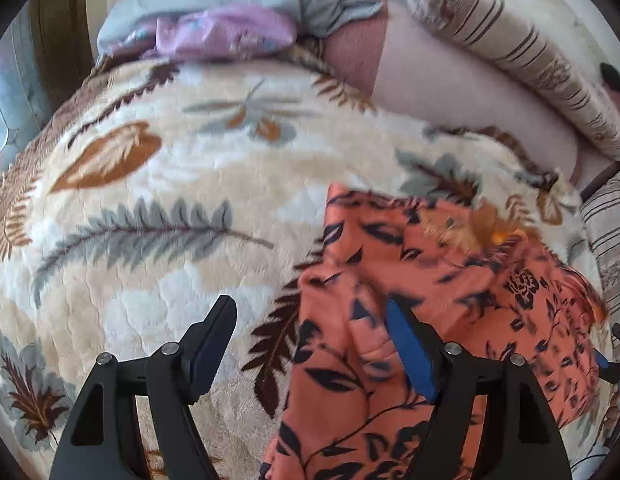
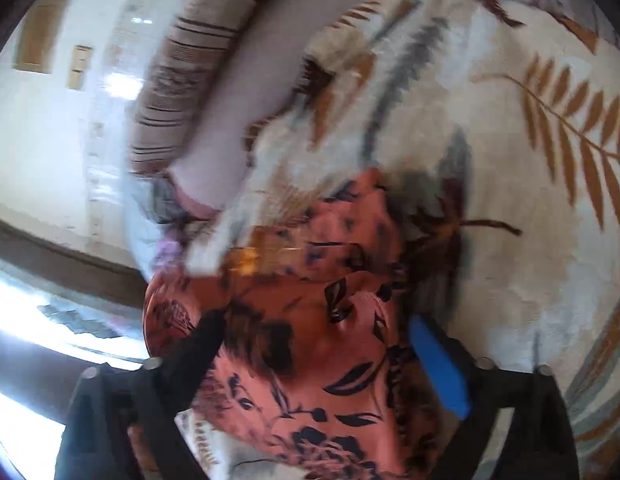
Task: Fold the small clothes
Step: 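Fold the held hem over the dress body with both grippers toward the neckline, then open both grippers and release the folded hem onto the dress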
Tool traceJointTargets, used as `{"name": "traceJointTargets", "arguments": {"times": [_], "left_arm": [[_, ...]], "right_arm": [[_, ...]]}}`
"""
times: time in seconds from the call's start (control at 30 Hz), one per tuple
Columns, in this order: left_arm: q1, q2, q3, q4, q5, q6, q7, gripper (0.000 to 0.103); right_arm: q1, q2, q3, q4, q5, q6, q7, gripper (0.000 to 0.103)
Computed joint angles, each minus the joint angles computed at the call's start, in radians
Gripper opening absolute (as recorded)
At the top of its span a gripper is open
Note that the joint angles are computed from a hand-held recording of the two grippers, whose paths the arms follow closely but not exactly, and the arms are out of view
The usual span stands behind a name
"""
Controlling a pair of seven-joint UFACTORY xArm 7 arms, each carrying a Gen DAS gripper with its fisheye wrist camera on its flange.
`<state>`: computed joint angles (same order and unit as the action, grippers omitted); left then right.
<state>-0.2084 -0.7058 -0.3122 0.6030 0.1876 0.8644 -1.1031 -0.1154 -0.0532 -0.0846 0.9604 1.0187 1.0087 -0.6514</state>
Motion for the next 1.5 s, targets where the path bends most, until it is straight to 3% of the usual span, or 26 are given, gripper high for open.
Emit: {"name": "traceJointTargets", "arguments": {"times": [0.07,0.1,0.17,0.23,0.3,0.37,0.4,0.43,0.47,0.5,0.53,0.57,0.67,0.7,0.8,0.9,0.93,0.97,1.03,1.07,1.1,1.13,1.17,1.23,1.4,1.5], "left_arm": [[0.009,-0.131,-0.025,-0.103,-0.025,-0.056,-0.064,0.078],[0.017,-0.188,-0.046,-0.129,-0.025,-0.038,-0.094,0.078],[-0.008,-0.260,-0.042,-0.150,-0.017,0.001,-0.109,0.078],[-0.036,-0.312,-0.038,-0.183,-0.053,-0.034,-0.086,0.078],[-0.070,-0.275,-0.040,-0.187,-0.075,-0.089,-0.055,0.079],[-0.103,-0.124,-0.026,-0.154,-0.106,-0.141,0.031,0.091],[-0.111,-0.028,-0.034,-0.125,-0.092,-0.143,0.061,0.091],[-0.078,0.027,-0.085,-0.092,-0.037,-0.124,0.061,0.092],[-0.056,0.040,-0.118,-0.075,0.019,-0.134,0.053,0.082],[-0.064,0.074,-0.109,-0.058,0.033,-0.156,0.049,0.065],[-0.097,0.096,-0.058,-0.034,0.005,-0.148,0.050,0.041],[-0.092,0.098,-0.044,-0.011,-0.022,-0.131,0.045,0.026],[-0.077,0.042,-0.065,0.056,-0.015,-0.054,0.035,0.021],[-0.081,0.006,-0.083,0.079,-0.003,-0.023,0.028,0.021],[-0.102,-0.097,-0.136,0.154,0.018,0.103,0.025,0.021],[-0.177,-0.221,-0.171,0.167,-0.041,0.212,-0.002,0.024],[-0.197,-0.264,-0.198,0.146,-0.076,0.246,-0.029,0.031],[-0.215,-0.301,-0.230,0.109,-0.118,0.268,-0.067,0.054],[-0.286,-0.329,-0.280,-0.004,-0.221,0.302,-0.147,0.090],[-0.365,-0.305,-0.261,-0.076,-0.274,0.306,-0.189,0.088],[-0.407,-0.323,-0.282,-0.129,-0.285,0.288,-0.246,0.088],[-0.407,-0.382,-0.337,-0.141,-0.254,0.282,-0.280,0.088],[-0.387,-0.400,-0.351,-0.121,-0.255,0.318,-0.272,0.087],[-0.363,-0.360,-0.339,-0.057,-0.210,0.397,-0.264,0.087],[-0.328,-0.311,-0.304,-0.018,-0.113,0.406,-0.197,0.087],[-0.312,-0.230,-0.294,0.007,-0.061,0.396,-0.113,0.087]], "right_arm": [[-0.021,-0.039,-0.011,-0.061,0.067,0.008,-0.091,0.097],[-0.015,-0.071,-0.024,-0.093,0.058,-0.016,-0.116,0.097],[0.057,-0.114,-0.085,-0.129,-0.013,-0.056,-0.134,0.097],[0.075,-0.140,-0.088,-0.142,-0.064,-0.057,-0.171,0.096],[0.101,-0.152,-0.084,-0.151,-0.095,-0.069,-0.204,0.096],[0.138,-0.120,-0.064,-0.141,-0.156,-0.082,-0.182,0.095],[0.150,-0.108,-0.035,-0.146,-0.196,-0.125,-0.160,0.092],[0.161,-0.125,-0.012,-0.170,-0.217,-0.186,-0.161,0.090],[0.183,-0.135,-0.006,-0.172,-0.260,-0.204,-0.137,0.077],[0.215,-0.136,-0.030,-0.159,-0.292,-0.181,-0.101,0.040],[0.211,-0.138,-0.029,-0.141,-0.296,-0.139,-0.080,0.025],[0.201,-0.156,-0.008,-0.138,-0.334,-0.138,-0.057,0.025],[0.223,-0.255,-0.039,-0.140,-0.333,-0.095,-0.037,0.023],[0.188,-0.299,-0.023,-0.142,-0.308,-0.066,-0.044,0.023],[0.180,-0.471,-0.072,-0.179,-0.326,0.007,-0.049,0.022],[0.190,-0.650,-0.188,-0.247,-0.404,0.143,-0.004,0.023],[0.167,-0.706,-0.219,-0.289,-0.434,0.185,0.010,0.023],[0.140,-0.747,-0.226,-0.338,-0.457,0.197,0.031,0.030],[0.083,-0.793,-0.259,-0.456,-0.565,0.222,0.035,0.076],[0.024,-0.770,-0.237,-0.495,-0.648,0.238,0.057,0.102],[-0.021,-0.775,-0.242,-0.552,-0.689,0.226,0.059,0.099],[-0.026,-0.821,-0.289,-0.572,-0.688,0.212,0.019,0.099],[-0.046,-0.866,-0.304,-0.577,-0.681,0.227,0.012,0.096],[-0.064,-0.884,-0.299,-0.542,-0.675,0.243,0.042,0.096],[-0.033,-0.879,-0.287,-0.486,-0.631,0.216,0.078,0.097],[-0.132,-0.859,-0.198,-0.481,-0.541,0.243,-0.009,0.097]]}}
